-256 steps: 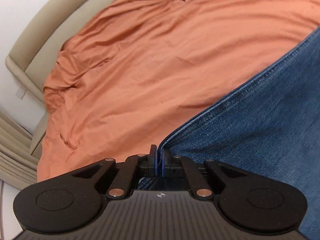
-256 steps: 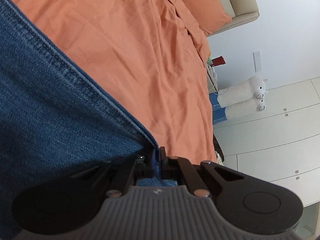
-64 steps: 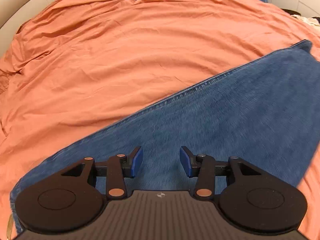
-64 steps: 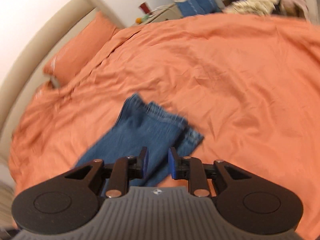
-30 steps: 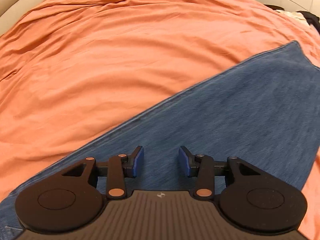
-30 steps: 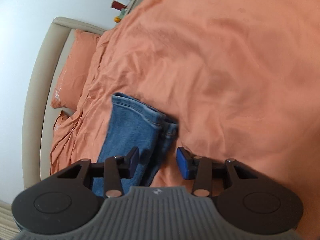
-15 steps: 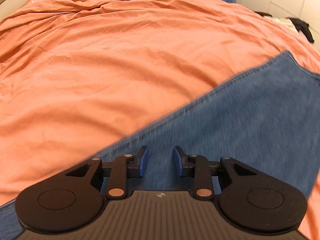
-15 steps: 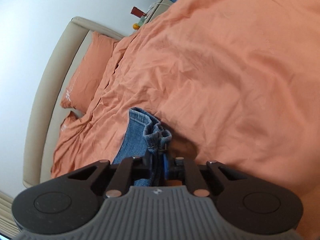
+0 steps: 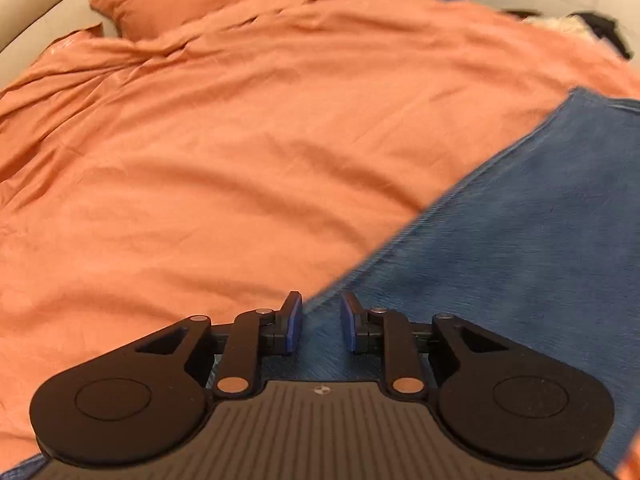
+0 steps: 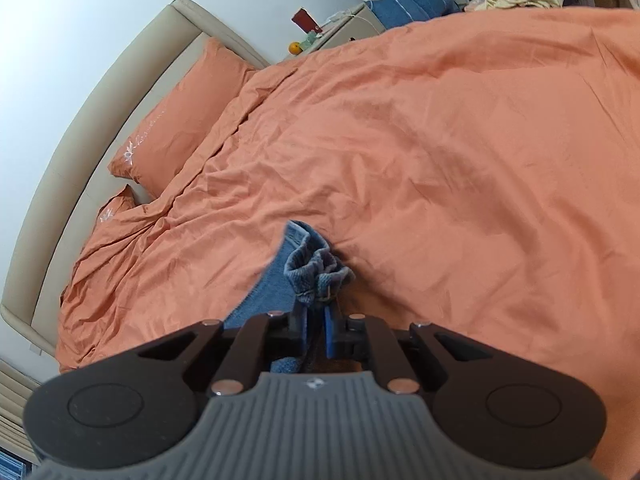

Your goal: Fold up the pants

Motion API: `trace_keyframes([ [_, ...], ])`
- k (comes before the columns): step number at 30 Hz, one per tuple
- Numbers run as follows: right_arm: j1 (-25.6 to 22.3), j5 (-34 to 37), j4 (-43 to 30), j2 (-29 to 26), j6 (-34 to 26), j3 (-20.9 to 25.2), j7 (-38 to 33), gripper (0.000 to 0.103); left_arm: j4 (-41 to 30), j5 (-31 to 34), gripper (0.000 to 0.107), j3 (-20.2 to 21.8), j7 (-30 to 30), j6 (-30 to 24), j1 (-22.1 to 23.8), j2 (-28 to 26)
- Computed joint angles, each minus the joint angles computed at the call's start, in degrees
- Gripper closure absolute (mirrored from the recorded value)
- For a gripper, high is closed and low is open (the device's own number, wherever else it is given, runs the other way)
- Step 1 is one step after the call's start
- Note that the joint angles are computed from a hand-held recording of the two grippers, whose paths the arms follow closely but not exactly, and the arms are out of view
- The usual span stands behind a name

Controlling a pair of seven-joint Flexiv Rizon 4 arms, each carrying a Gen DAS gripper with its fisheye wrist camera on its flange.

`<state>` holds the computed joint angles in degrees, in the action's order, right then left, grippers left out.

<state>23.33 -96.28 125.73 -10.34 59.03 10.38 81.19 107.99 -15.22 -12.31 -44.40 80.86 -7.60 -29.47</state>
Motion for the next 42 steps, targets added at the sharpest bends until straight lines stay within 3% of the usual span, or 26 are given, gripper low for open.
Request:
trace_keyframes([
  [3, 1.3, 4.9, -1.6, 0.8, -2.2, 0.7, -7.1, 0.1, 8.3, -6.0, 0.081, -10.8, 9.3, 0.4, 8.8, 5.3],
  [7, 3.6, 9.9, -4.6, 1.2, -5.2, 1.2, -15.2, 0.1, 18.5, -17.2, 0.086, -21.4, 21.0, -0.9, 16.4, 11.6],
  [9, 5.0, 12.4, -6.6, 1.2, -7.3, 1.4, -19.2, 0.1, 22.1, -22.7, 0.088, -24.1, 25.2, -2.0, 17.6, 14.2],
  [12, 7.3, 15.1, -10.2, 0.7, -10.1, 1.7, -24.8, 0.1, 26.3, -29.1, 0.101, -25.4, 29.0, -1.3, 16.8, 16.8],
  [15, 10.2, 17.7, -15.3, -0.8, -13.0, 1.9, -32.0, 0.1, 27.4, -32.5, 0.097, -23.3, 29.2, -8.2, 16.2, 20.2],
  [20, 15.9, 20.7, -25.0, -4.9, -17.3, 1.1, -42.8, 0.1, 29.6, -43.0, 0.094, -18.3, 35.9, -16.8, 15.8, 29.1],
  [29, 26.3, 24.7, -45.7, -18.2, -17.3, -4.3, -54.2, 0.1, 25.4, -39.3, 0.093, -1.8, 30.1, -30.5, 19.0, 39.7],
  [37, 32.4, 35.8, -66.6, -36.2, -11.3, -7.3, -61.7, 0.1, 22.5, -35.1, 0.081, 8.1, 27.0, -30.8, 18.8, 40.3],
  [42, 35.9, 48.1, -85.0, -51.7, -15.4, -3.6, -74.4, 0.1, 23.7, -33.0, 0.081, 12.9, 25.5, -30.7, 17.2, 37.9],
])
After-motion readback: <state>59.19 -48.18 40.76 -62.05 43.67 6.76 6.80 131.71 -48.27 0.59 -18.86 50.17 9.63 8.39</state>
